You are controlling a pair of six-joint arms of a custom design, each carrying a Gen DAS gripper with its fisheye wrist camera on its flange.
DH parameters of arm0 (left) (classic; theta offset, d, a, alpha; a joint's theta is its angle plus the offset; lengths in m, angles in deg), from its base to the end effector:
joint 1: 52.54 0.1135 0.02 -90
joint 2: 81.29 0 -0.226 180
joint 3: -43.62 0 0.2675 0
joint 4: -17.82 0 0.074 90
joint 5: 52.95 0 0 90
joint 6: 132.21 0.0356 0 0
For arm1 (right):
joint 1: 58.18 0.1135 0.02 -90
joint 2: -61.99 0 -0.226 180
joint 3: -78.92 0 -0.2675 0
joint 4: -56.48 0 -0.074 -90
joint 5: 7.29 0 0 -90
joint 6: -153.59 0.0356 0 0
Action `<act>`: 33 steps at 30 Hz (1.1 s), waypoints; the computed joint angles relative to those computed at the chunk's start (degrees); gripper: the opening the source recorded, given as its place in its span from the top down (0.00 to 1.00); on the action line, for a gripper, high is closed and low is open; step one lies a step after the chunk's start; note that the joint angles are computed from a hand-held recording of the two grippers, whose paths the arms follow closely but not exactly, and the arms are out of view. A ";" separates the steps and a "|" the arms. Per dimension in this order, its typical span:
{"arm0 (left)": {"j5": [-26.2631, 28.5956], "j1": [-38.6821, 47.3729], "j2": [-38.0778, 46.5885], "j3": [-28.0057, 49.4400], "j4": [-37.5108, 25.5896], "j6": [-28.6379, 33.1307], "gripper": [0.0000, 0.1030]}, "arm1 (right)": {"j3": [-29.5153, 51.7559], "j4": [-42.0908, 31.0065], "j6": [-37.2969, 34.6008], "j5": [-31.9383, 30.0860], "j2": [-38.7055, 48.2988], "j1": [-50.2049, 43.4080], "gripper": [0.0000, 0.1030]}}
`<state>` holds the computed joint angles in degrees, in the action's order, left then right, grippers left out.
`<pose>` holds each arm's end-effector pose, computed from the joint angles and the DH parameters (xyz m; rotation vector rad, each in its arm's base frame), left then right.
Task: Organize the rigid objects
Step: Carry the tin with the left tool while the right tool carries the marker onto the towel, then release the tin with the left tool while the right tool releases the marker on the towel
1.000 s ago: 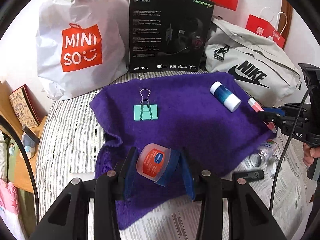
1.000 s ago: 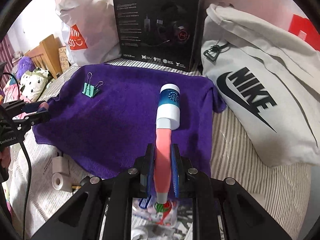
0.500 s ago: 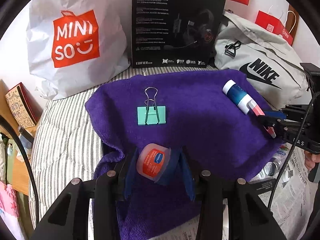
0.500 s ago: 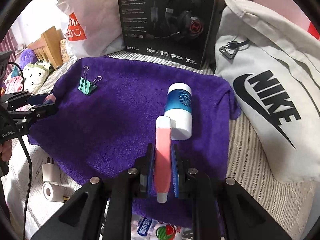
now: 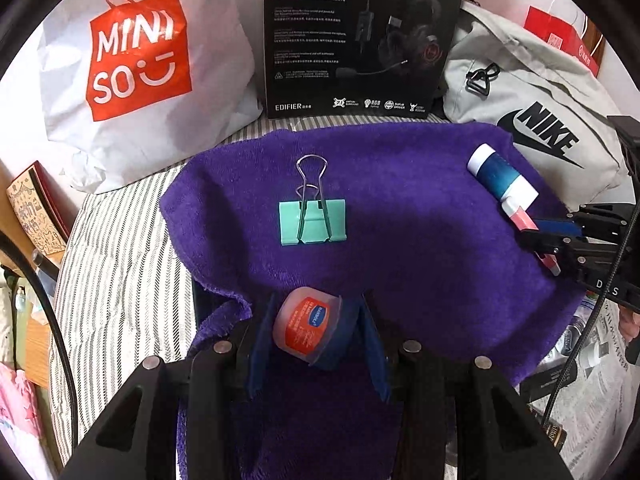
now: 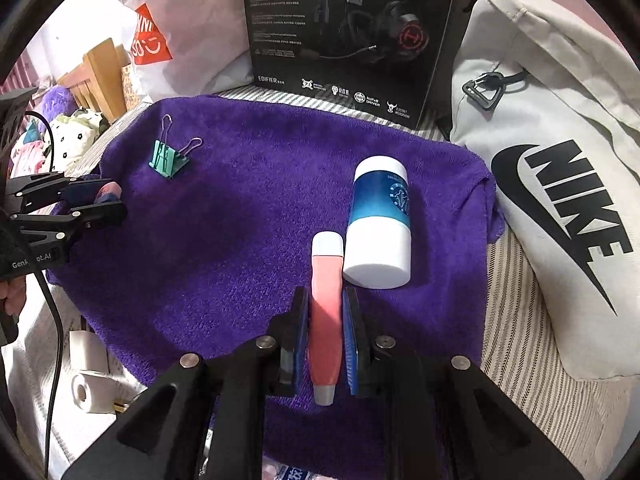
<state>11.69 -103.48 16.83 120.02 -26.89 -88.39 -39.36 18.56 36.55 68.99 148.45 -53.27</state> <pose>0.2279 -0.2566 0.1409 -0.0137 2.5468 -0.0191 0.2970 0.0340 0.1307 -0.7957 2.5007 0.1873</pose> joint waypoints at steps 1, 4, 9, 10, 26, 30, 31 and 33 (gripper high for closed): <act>-0.02 0.02 0.26 0.15 -0.01 0.04 0.61 | 0.10 0.09 -0.07 0.09 0.30 0.08 0.84; -0.08 0.33 1.93 1.36 -0.39 0.85 0.61 | 0.39 0.63 -0.07 0.34 1.30 0.37 0.84; -0.42 0.58 2.41 1.56 -0.31 1.45 0.61 | 0.73 0.83 0.10 -0.05 2.02 0.20 0.84; -0.38 0.72 2.38 1.49 -0.21 1.46 0.61 | 0.86 0.81 0.08 -0.05 2.13 0.22 0.84; -1.12 -0.68 2.80 1.55 -1.39 -1.08 0.52 | 1.55 -1.96 -1.46 -2.98 2.29 -1.73 0.61; -1.89 -2.28 3.62 2.64 -3.32 -2.50 0.44 | -0.31 -2.39 -1.28 -1.72 -0.18 -2.25 0.57; -1.83 -2.61 3.72 2.85 -3.77 -3.03 0.41 | -0.95 -2.83 -1.14 -2.01 -1.39 -2.76 0.57; -1.33 -3.27 3.76 3.10 -4.35 -3.66 0.38 | -1.88 -4.04 -1.06 -2.96 -3.63 -3.92 0.57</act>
